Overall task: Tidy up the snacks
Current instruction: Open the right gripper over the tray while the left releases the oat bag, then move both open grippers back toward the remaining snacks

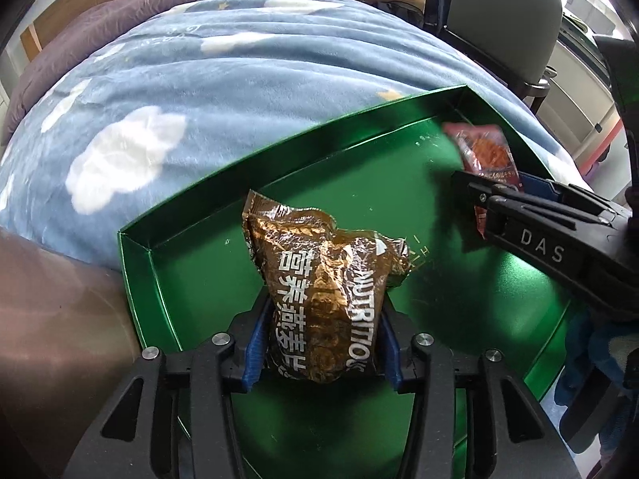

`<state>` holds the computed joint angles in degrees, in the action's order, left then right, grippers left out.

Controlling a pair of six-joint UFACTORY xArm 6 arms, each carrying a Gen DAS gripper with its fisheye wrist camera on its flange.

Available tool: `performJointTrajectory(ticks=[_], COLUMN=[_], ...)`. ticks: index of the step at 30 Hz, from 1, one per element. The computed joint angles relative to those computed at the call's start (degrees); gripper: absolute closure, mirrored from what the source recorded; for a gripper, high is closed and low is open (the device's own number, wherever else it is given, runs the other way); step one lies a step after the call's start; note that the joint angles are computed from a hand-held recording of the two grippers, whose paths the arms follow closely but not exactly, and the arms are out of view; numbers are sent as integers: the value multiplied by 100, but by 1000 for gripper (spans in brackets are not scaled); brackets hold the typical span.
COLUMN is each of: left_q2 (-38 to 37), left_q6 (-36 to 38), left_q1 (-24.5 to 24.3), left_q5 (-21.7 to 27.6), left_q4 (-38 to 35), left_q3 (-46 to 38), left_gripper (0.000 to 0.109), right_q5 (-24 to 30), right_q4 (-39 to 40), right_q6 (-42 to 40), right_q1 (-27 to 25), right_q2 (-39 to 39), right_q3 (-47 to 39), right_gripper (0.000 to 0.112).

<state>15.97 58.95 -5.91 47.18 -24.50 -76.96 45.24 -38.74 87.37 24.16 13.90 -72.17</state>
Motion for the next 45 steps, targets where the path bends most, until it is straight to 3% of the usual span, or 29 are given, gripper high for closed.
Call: performJointTrajectory(ticks=[2, 3, 5, 13, 17, 22, 34, 39, 45], left_q2=[-38, -41, -73, -468, -799, -1279, -2383, -2328, -1496], left_q6=[15, 8, 15, 256, 444, 730, 1744, 2333, 2666], left_q1=[0, 0, -2, 42, 111, 363, 1849, 2712, 3669], left_q5=[-8, -4, -39, 24, 127, 606, 2357, 2855, 3225], left_q4=[-33, -39, -38, -250, -414, -712, -1576, -1883, -2161], left_q3=[21, -1, 5, 196, 305, 336, 210, -221, -1472], left_gripper=[62, 61, 61, 61, 61, 61, 59, 56, 56], right_q5=[3, 4, 63, 311, 828, 1791, 4446, 5219, 5868], right_q4=[32, 51, 36, -151, -329, -609, -1155, -1539, -2083], right_q6=[-11, -20, -4, 127, 109, 294, 352, 124, -679], right_q1=[1, 5, 35, 226, 439, 883, 2577, 3257, 3884], right_q2=[-11, -17, -32, -314, -516, -909, -954, -436, 780], right_q3=[8, 11, 4, -26, -228, -460, -1879, -3046, -5195], right_gripper=[35, 23, 17, 17, 17, 17, 17, 17, 17])
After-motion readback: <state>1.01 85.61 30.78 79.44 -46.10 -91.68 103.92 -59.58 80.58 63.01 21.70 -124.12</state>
